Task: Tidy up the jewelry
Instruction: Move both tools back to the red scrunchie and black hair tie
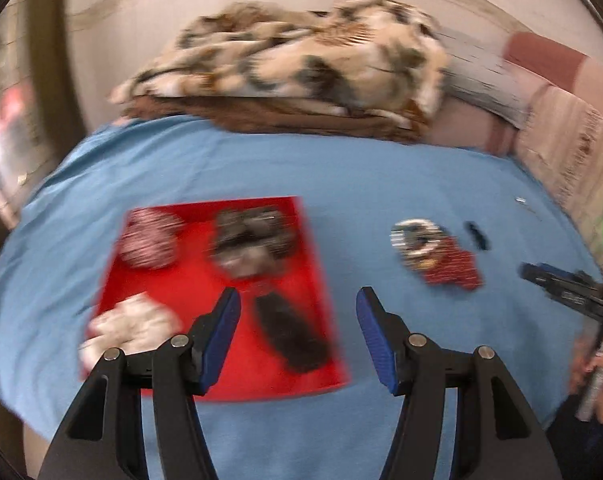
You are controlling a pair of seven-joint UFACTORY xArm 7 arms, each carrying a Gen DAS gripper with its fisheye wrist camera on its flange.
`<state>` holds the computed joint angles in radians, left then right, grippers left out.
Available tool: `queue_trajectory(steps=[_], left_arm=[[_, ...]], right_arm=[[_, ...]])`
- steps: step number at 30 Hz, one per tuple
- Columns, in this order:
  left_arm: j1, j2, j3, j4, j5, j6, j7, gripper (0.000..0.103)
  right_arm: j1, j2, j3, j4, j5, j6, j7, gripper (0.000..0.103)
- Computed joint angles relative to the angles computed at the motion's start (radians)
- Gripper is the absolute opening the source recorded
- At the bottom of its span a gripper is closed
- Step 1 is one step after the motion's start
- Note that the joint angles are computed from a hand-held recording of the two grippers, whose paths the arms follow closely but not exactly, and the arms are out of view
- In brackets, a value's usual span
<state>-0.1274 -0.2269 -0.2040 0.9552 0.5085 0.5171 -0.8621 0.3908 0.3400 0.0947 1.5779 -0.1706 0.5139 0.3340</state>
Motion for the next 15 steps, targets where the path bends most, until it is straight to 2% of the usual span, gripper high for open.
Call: queue_trajectory(steps=[4, 8, 9, 12, 14, 15], left_arm=[[-0.072, 0.173, 0.009, 0.135, -0.132, -0.041, 0.081, 0.059], [-0.141, 0.339, 0.032, 0.272, -0.187, -0.055, 0.134, 0.059], [-0.159, 0.387, 0.039, 0.317, -0.190, -0.043, 0.141, 0.059], [-0.186, 0.497, 0.050, 0.422, -0.262, -0.020, 0.208, 0.049], [-0.202, 0.554, 0.060, 0.481, -0.305, -0.010, 0.238, 0.048], [-0.211, 0.583, 0.068, 0.512, -0.320, -0.006, 0.250, 0.048]], right_arm=[[-0.057, 0.076, 0.034, 0.090, 0.123, 0.017, -0.064, 0.067], [-0.101, 0.187, 0.070, 0.241, 0.232, 0.066, -0.151, 0.067], [-0.103, 0.211, 0.074, 0.275, 0.247, 0.079, -0.170, 0.067], [-0.092, 0.293, 0.070, 0.392, 0.265, 0.122, -0.212, 0.067], [-0.087, 0.346, 0.070, 0.467, 0.277, 0.156, -0.232, 0.066], [-0.085, 0.370, 0.069, 0.502, 0.282, 0.173, -0.242, 0.063]])
